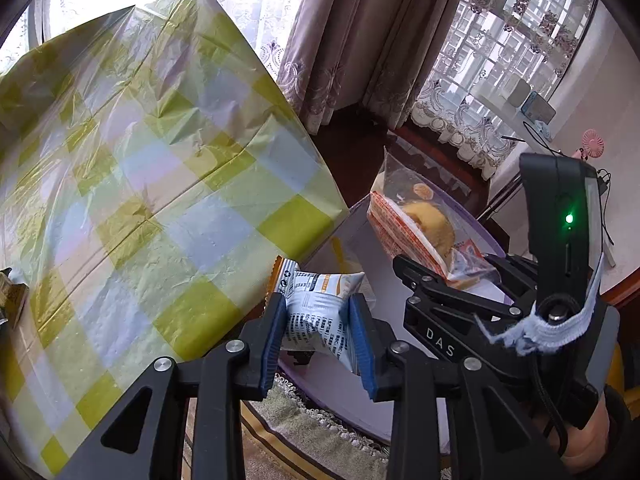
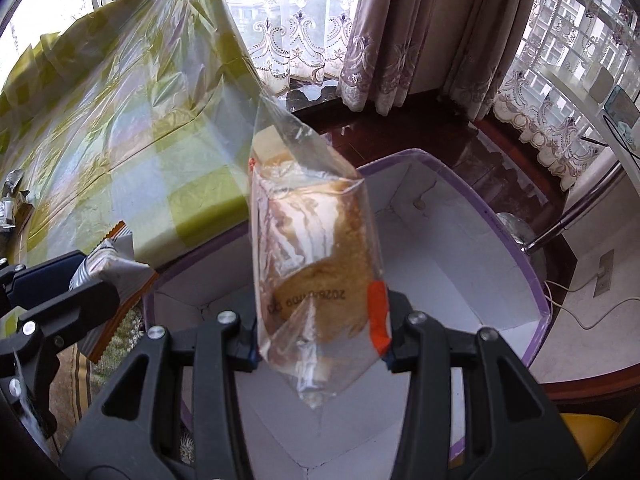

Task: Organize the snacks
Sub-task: 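Lift both packets, carry them over the white box and open both tools, then move both open tools back over the snack pile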

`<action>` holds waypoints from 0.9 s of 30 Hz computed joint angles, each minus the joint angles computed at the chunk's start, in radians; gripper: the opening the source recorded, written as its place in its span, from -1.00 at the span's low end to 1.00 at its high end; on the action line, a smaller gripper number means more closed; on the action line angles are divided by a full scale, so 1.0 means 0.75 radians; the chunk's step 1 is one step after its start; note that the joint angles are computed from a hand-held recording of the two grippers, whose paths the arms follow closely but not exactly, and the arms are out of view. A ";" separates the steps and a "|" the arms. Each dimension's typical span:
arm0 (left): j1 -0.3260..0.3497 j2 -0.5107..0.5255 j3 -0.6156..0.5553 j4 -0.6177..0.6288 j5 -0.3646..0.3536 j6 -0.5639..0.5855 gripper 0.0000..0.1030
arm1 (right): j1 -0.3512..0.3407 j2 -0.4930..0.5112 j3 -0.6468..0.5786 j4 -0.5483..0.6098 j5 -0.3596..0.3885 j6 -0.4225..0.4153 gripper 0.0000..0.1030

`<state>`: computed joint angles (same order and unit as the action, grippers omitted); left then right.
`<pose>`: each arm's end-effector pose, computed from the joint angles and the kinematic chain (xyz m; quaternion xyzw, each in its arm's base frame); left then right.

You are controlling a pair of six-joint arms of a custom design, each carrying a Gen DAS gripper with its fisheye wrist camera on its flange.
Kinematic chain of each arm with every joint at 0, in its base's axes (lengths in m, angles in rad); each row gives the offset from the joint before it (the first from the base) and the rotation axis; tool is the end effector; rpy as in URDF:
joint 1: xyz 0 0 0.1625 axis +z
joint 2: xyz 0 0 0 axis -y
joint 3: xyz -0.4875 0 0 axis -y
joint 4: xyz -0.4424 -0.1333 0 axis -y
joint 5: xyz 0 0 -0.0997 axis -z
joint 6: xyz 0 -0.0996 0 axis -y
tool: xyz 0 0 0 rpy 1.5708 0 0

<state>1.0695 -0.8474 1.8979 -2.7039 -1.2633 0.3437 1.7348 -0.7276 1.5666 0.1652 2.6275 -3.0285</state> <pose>-0.1689 -0.6484 0.0577 0.3991 0.9031 -0.0527 0.1493 0.1442 -0.5862 0.0628 -0.1198 -0.8325 0.3059 0.4460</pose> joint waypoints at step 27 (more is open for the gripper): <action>0.076 -0.066 0.001 -0.217 0.317 -0.140 0.11 | 0.092 0.105 -0.150 0.046 -0.109 -0.030 0.36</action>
